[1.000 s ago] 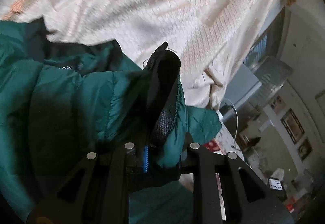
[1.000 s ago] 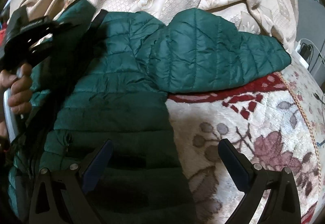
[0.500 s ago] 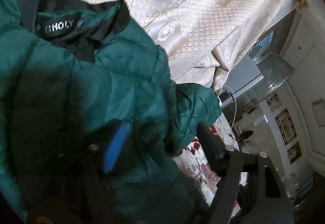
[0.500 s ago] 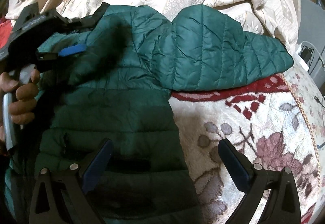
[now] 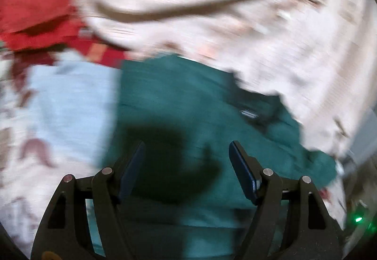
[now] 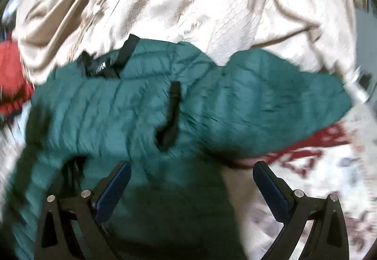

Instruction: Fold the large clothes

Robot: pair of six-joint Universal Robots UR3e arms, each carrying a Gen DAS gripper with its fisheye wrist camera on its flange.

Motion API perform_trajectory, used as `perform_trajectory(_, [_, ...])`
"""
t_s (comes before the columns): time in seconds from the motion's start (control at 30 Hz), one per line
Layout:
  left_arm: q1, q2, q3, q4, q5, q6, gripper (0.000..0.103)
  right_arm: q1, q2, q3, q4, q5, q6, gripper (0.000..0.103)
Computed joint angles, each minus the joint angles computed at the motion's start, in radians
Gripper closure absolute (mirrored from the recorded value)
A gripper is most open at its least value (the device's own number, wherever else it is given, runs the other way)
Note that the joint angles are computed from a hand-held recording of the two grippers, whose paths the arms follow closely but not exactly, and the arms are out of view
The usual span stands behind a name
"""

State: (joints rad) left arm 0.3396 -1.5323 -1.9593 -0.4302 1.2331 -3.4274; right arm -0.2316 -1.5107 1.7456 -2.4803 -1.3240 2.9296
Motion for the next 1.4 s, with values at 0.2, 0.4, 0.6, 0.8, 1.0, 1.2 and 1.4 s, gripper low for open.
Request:
perform_trajectory(0.2, [0.017, -0.070, 0.003, -0.039, 0.161, -0.076, 0.030, -0.022, 0.265, -0.175, 0.009, 0.201, 0.139, 0.013])
perform_trajectory(0.4, [0.014, -0.159, 0.072, -0.066, 0.130, -0.123, 0.030, 0.017, 0.388, -0.293, 0.118, 0.266, 0.053, 0.066])
perform_trajectory(0.6, [-0.038, -0.207, 0.125, -0.055, 0.179, -0.137, 0.030, 0.058, 0.375, -0.298, -0.055, 0.130, 0.046, 0.090])
perform_trajectory(0.8, [-0.078, -0.221, 0.124, 0.040, 0.186, -0.076, 0.030, -0.014, 0.453, -0.380, 0.012, 0.175, 0.073, 0.090])
perform_trajectory(1.0, [-0.160, -0.311, 0.216, 0.031, 0.269, 0.028, 0.029, -0.118, 0.420, -0.350, 0.036, 0.390, 0.187, 0.072])
perform_trajectory(1.2, [-0.160, -0.302, 0.216, 0.021, 0.274, -0.001, 0.030, -0.061, 0.290, -0.249, -0.186, 0.283, 0.219, 0.064])
perform_trajectory(1.4, [-0.188, -0.293, 0.210, 0.048, 0.276, 0.043, 0.030, 0.178, 0.497, -0.523, 0.104, -0.015, 0.005, 0.064])
